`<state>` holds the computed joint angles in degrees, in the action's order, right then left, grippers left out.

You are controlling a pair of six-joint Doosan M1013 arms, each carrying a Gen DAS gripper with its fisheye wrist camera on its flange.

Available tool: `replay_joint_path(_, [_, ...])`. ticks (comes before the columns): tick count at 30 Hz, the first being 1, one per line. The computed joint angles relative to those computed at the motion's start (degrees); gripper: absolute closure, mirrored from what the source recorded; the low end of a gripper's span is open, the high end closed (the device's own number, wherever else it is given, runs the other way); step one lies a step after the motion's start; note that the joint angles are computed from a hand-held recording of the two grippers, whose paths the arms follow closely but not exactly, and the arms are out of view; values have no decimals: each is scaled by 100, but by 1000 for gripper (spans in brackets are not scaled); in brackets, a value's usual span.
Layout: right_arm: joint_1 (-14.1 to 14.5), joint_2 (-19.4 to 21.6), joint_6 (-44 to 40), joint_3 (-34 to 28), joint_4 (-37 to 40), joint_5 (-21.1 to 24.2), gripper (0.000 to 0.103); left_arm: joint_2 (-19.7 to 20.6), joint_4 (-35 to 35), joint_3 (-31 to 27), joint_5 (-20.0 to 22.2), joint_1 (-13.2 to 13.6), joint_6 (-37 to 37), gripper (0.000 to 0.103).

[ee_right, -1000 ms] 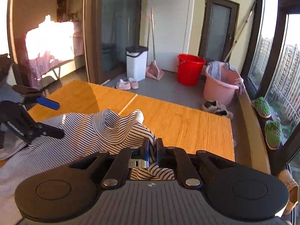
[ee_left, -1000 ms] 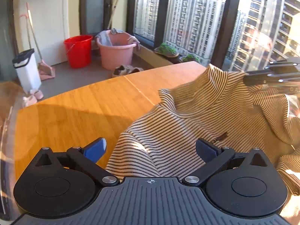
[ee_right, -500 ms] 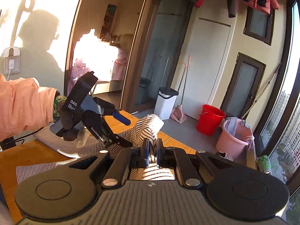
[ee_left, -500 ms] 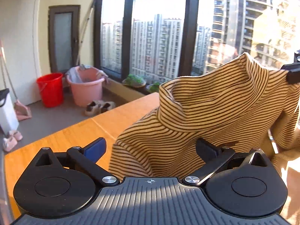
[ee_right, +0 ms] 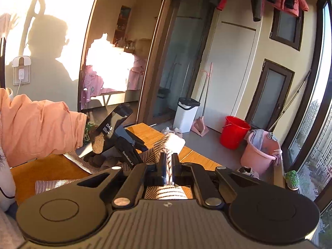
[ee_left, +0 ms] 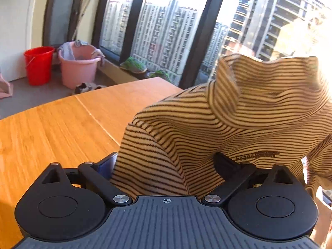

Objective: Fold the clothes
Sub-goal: 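Lower the shirt flat onto the table with both grippers and release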

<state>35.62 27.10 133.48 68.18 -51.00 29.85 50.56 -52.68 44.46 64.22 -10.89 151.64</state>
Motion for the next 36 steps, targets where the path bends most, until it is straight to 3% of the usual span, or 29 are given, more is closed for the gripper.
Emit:
replay_joint_path(1, [-17,-5,187,10,-157,24,102,-159,316,238,-364,-48,-260,61])
replay_joint_path(2, [-28,-2,374,14,-303,89,102,-260,599,385,-592,-73,-634,64])
replay_joint_path(5, [-99,52,701,-11,-417,398,102,-390,1051,542,-803,-63,-1626,70])
replay_joint_path(8, [-149,226,377,-162,-141,831,101,-613,1118,871,-1280,-65,-1284,72])
replay_joint_path(11, [-220,445,-86,-371,381,1199,83,-774,1337,1115,-1881,-108,-1116,76])
replay_joint_path(12, [-258,512,-206,-439,675,1259,68,-829,1461,1220,-2154,-128,-1175,76])
replay_joint_path(13, [-299,594,-363,-520,1006,1345,61,-966,1614,1462,-2565,-142,-1234,77])
replay_joint_path(16, [-368,872,-568,-731,1429,1608,60,-1034,2135,1652,-3343,-179,-1600,77])
replay_joint_path(18, [-397,1126,-588,-966,1553,1830,61,-920,2481,1443,-3262,-188,-2132,76])
replay_joint_path(19, [-427,1285,-630,-1122,1722,1945,68,-926,2527,1423,-3195,-179,-2272,74])
replay_joint_path(21, [-413,1470,-346,-1215,1328,1904,82,-1011,2411,1498,-3182,-148,-2271,69])
replay_joint_path(22, [-397,1553,-209,-1268,1038,1878,91,-1080,2264,1578,-3214,-130,-2176,60])
replay_joint_path(25, [-397,1690,112,-1434,580,1755,97,-1351,1284,1896,-3187,-67,-1500,33])
replay_joint_path(26, [-408,1655,328,-1372,409,1581,97,-1415,790,1967,-3007,-41,-1121,16])
replay_joint_path(28, [-470,1510,637,-1151,281,1072,97,-1496,-109,2109,-2514,-8,-412,1])
replay_joint_path(29, [-495,1451,724,-1082,277,934,97,-1503,-366,2149,-2260,-5,-211,1])
replay_joint_path(32, [-458,1464,1009,-1080,-195,1519,94,-1505,-413,2290,-1925,-124,-270,0])
replay_joint_path(34, [-350,1293,1452,-788,-764,1703,78,-1464,31,2268,-1876,-204,-863,0])
replay_joint_path(36, [-241,1133,1841,-516,-1279,1929,69,-1346,535,2118,-1561,-231,-1666,0])
